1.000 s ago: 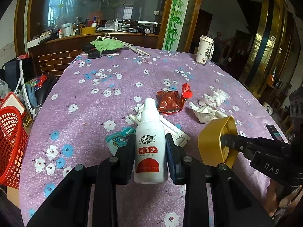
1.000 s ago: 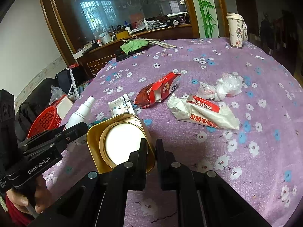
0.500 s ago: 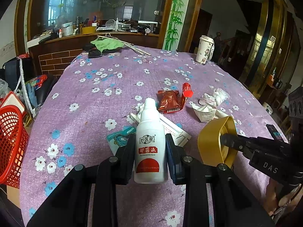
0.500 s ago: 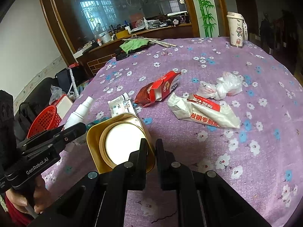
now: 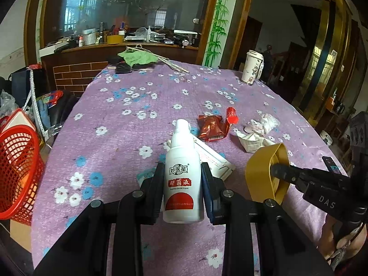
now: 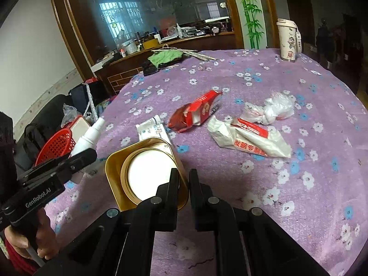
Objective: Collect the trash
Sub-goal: 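Carry the spray bottle and gold tape roll over the red basket with both tools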
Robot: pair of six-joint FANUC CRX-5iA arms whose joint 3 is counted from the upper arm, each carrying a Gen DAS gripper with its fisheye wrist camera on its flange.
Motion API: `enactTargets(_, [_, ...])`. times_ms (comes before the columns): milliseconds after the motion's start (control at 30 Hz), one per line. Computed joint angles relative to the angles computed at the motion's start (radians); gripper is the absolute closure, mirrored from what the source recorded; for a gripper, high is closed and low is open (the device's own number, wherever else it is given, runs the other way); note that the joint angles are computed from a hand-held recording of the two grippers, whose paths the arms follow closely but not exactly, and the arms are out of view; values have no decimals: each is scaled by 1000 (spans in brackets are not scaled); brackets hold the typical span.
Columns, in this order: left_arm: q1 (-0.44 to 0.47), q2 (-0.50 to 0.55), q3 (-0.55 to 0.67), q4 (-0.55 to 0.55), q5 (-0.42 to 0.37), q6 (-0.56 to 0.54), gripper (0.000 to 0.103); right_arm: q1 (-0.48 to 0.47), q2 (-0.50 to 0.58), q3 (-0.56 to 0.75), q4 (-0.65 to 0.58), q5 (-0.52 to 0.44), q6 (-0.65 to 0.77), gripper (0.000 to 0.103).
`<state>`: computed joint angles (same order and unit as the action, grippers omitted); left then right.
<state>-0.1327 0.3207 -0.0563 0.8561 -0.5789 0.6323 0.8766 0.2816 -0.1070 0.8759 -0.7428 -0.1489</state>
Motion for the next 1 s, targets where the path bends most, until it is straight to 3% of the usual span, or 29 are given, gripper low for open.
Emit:
enactTargets(633, [74, -52, -51, 51, 14, 0, 74, 21, 79, 159, -72, -34, 179, 93])
enactTargets(1000, [155, -68, -45, 57, 50, 29, 74, 25, 209, 415, -198, -49, 437, 93])
